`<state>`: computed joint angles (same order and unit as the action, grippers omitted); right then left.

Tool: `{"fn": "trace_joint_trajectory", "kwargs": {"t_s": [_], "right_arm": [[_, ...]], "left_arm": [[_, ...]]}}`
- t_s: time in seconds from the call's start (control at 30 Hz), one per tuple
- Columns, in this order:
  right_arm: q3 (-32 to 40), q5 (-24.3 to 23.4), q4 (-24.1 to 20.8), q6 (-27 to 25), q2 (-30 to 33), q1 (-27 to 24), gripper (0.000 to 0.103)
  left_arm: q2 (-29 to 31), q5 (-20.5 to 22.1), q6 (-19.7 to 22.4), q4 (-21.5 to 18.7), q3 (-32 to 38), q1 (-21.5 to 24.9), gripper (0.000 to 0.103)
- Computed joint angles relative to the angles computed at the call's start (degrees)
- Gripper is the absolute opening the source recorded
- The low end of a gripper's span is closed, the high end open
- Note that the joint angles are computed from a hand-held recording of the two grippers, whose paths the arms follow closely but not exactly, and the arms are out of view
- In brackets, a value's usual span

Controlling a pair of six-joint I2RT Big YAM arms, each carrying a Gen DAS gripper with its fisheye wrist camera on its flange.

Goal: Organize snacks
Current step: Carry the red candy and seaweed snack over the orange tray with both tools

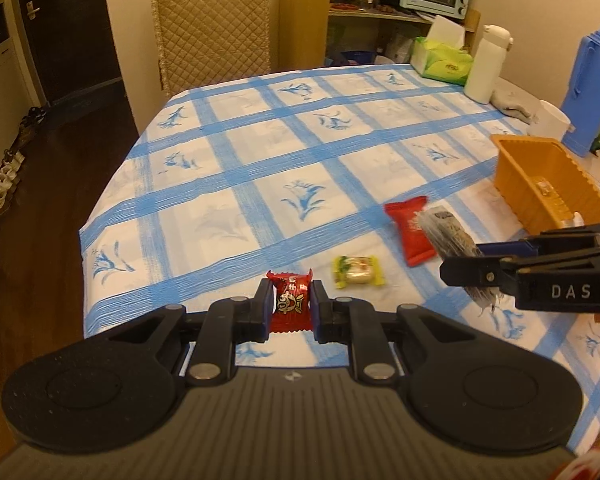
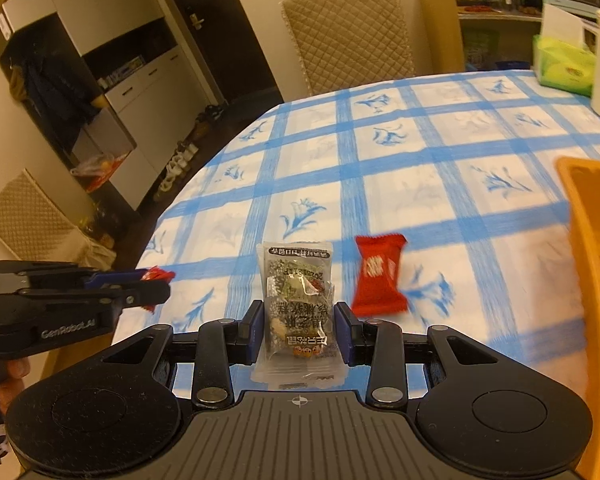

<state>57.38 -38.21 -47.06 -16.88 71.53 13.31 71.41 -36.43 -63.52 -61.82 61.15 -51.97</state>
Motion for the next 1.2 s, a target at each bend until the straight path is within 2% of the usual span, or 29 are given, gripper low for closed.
{"fn": "trace_joint_trajectory", "kwargs": {"t_s": [0.3, 0.53, 0.93, 1.2], "right_arm": [[-0.9, -4.7, -8.3, -6.2, -5.1, -9.8, 0.037], [0.5, -6.3, -13.3, -10.9, -5.6, -18.6, 0.037], [5.4, -7.5, -13.7, -13.4, -2.6, -31.2, 0.037], [9.7, -7.3, -11.4, -12.6, 1.2, -35.4, 0.037]], "left_arm": [[5.7, -0.1, 1.5, 1.4, 6.8, -4.3, 0.017], [11.4, 1.0, 6.0, 5.1, 12.8, -5.8, 0.017], [22.2, 3.1, 16.9, 10.7, 26.0, -5.8, 0.017], [28.7, 4.1, 21.2, 11.8, 35.0, -5.5, 0.017]]}}
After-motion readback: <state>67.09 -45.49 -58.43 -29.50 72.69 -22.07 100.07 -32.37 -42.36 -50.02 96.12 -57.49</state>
